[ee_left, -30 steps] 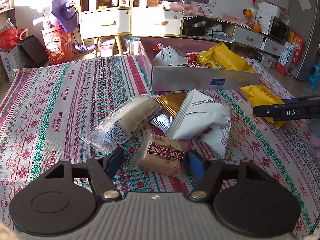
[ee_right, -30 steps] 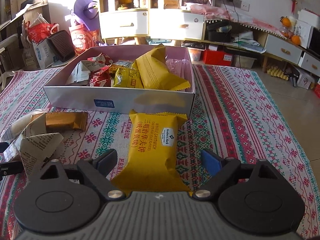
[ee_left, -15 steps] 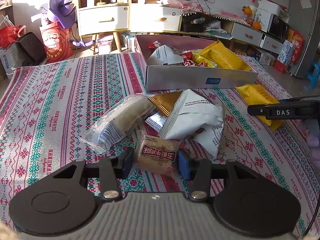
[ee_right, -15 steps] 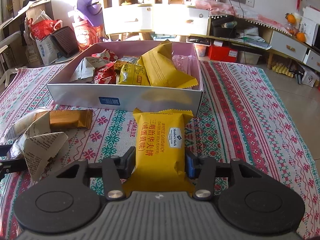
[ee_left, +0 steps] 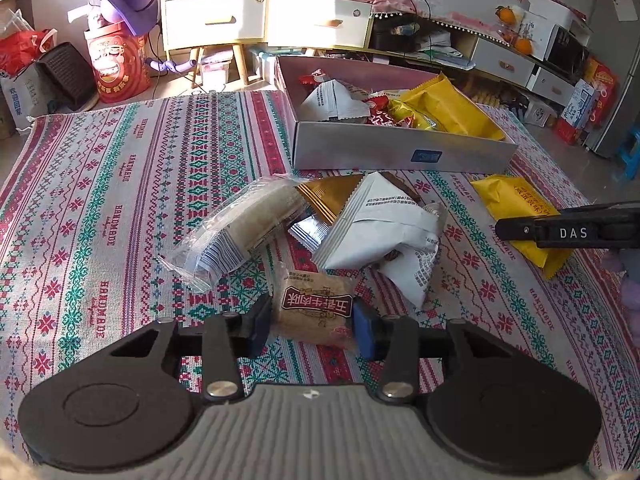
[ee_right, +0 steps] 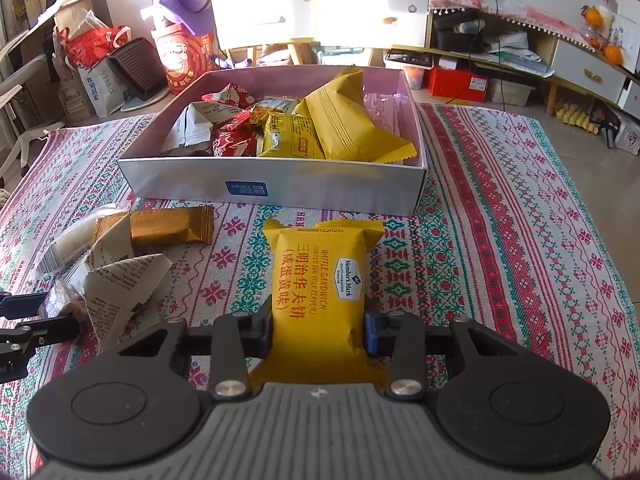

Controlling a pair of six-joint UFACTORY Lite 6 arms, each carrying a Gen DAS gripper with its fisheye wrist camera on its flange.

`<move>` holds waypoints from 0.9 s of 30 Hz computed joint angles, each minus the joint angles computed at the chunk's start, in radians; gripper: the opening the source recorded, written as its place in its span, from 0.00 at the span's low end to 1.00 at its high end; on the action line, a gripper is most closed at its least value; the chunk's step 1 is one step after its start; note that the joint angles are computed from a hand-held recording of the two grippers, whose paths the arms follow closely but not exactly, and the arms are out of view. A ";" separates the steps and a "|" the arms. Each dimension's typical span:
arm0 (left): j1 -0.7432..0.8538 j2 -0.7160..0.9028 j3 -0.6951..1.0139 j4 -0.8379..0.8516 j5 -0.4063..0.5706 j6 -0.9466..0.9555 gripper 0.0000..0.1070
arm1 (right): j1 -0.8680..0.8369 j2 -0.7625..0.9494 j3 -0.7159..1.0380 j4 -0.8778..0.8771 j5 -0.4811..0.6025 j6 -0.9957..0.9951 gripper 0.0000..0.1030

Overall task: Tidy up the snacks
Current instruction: 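Lift both held packets and carry them over the pink box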

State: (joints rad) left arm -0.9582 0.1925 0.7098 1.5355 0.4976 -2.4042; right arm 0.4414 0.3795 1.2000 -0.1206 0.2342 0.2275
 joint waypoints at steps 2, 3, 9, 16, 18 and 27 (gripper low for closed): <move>0.002 -0.012 -0.003 -0.018 -0.007 0.011 0.45 | 0.004 -0.004 0.006 0.024 0.022 -0.018 0.35; 0.003 -0.019 -0.004 -0.031 -0.010 0.021 0.45 | 0.006 -0.007 0.008 0.029 0.030 -0.020 0.35; 0.001 -0.053 -0.004 -0.119 -0.021 0.086 0.45 | 0.009 -0.024 0.023 0.116 0.092 -0.086 0.35; -0.009 -0.103 -0.002 -0.221 -0.021 0.169 0.45 | 0.015 -0.066 0.022 0.215 0.144 -0.167 0.35; -0.011 -0.116 -0.002 -0.246 -0.020 0.189 0.45 | 0.017 -0.082 0.018 0.243 0.154 -0.193 0.35; -0.016 -0.179 0.003 -0.355 -0.007 0.283 0.45 | 0.031 -0.149 0.009 0.331 0.191 -0.284 0.35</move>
State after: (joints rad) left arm -0.9739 0.0132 0.7132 1.1805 0.4909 -2.1210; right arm 0.4724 0.2308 1.2093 0.2107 0.4253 -0.0565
